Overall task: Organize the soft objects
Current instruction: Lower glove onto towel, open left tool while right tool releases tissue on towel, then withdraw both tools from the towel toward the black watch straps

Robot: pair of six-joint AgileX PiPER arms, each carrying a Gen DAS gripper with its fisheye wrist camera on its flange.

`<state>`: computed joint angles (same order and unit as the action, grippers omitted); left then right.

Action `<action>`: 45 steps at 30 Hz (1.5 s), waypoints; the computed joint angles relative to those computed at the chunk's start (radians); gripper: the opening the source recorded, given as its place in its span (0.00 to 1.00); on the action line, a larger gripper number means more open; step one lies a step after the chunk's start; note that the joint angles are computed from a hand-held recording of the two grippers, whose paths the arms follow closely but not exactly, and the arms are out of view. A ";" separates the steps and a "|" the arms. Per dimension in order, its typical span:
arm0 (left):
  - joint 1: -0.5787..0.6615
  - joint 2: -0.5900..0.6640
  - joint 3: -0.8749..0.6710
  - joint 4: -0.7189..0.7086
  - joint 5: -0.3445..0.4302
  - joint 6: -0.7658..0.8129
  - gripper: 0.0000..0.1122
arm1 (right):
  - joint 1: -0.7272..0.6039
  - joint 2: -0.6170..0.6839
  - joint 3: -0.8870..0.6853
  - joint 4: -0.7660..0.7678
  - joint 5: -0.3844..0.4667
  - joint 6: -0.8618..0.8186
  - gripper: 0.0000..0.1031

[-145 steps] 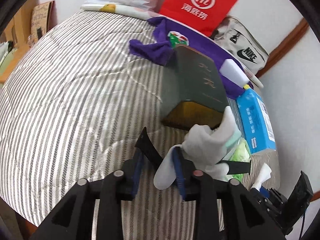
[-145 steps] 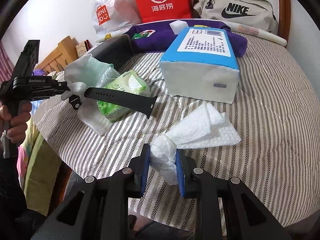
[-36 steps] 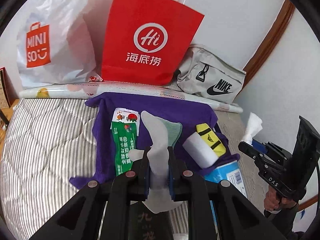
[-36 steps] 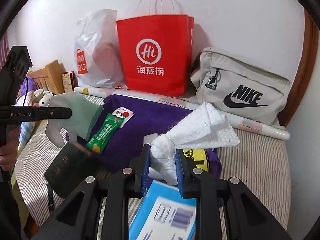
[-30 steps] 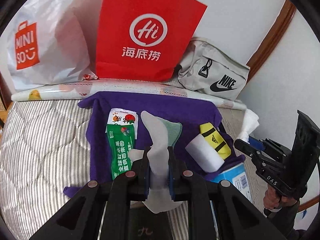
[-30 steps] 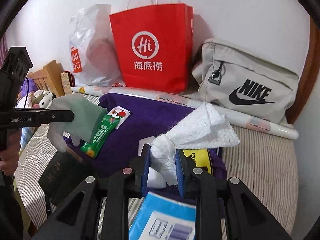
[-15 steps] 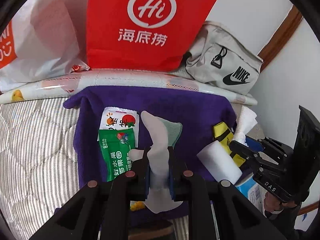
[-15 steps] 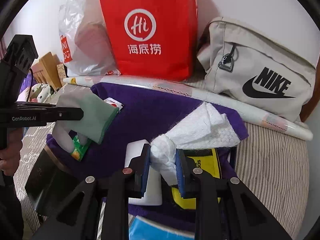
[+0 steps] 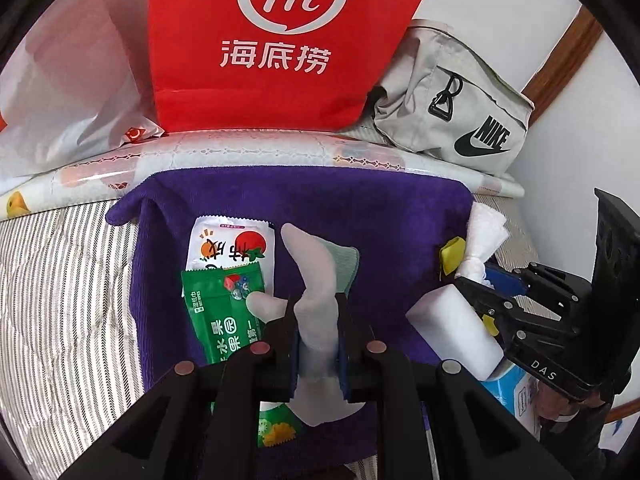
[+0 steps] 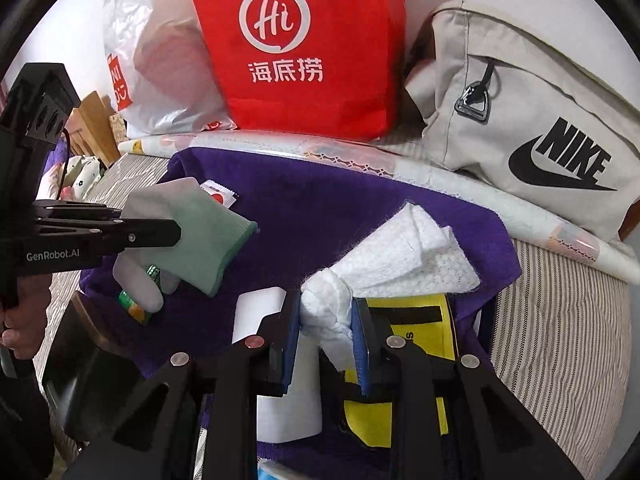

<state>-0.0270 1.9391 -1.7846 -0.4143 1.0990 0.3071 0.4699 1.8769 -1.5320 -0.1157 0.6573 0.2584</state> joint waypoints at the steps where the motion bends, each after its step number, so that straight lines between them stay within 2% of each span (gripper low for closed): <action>1: 0.001 0.002 -0.003 -0.003 0.003 0.001 0.14 | -0.001 0.002 -0.003 0.005 0.004 -0.004 0.24; 7: 0.011 0.002 -0.010 -0.015 0.008 0.006 0.24 | 0.002 -0.004 -0.007 0.004 0.014 -0.005 0.28; 10: 0.020 -0.012 -0.002 -0.033 0.009 0.020 0.34 | 0.013 -0.025 0.007 -0.027 0.010 0.018 0.48; 12: 0.015 -0.032 0.009 -0.014 -0.005 0.010 0.52 | 0.022 -0.043 0.017 -0.051 0.008 0.037 0.55; 14: 0.006 -0.063 0.031 0.014 -0.031 0.004 0.53 | 0.034 -0.063 0.023 -0.081 0.017 0.064 0.60; 21: 0.018 -0.165 0.084 0.014 -0.019 0.004 0.54 | 0.068 -0.162 0.073 -0.148 0.039 0.145 0.60; 29: 0.051 -0.329 0.206 -0.021 -0.006 0.044 0.54 | 0.164 -0.343 0.204 -0.264 0.060 0.308 0.61; 37: 0.134 -0.507 0.354 -0.040 0.020 0.072 0.54 | 0.318 -0.522 0.374 -0.417 0.089 0.538 0.61; 42: 0.192 -0.633 0.484 0.010 0.015 0.080 0.54 | 0.428 -0.598 0.475 -0.467 0.081 0.658 0.61; 45: 0.255 -0.696 0.564 0.005 0.022 0.114 0.54 | 0.506 -0.624 0.547 -0.474 0.047 0.700 0.61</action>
<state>0.2278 1.2433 -1.2204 -0.4091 1.1215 0.4211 0.9755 1.2525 -0.9851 -0.5899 0.7047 0.9581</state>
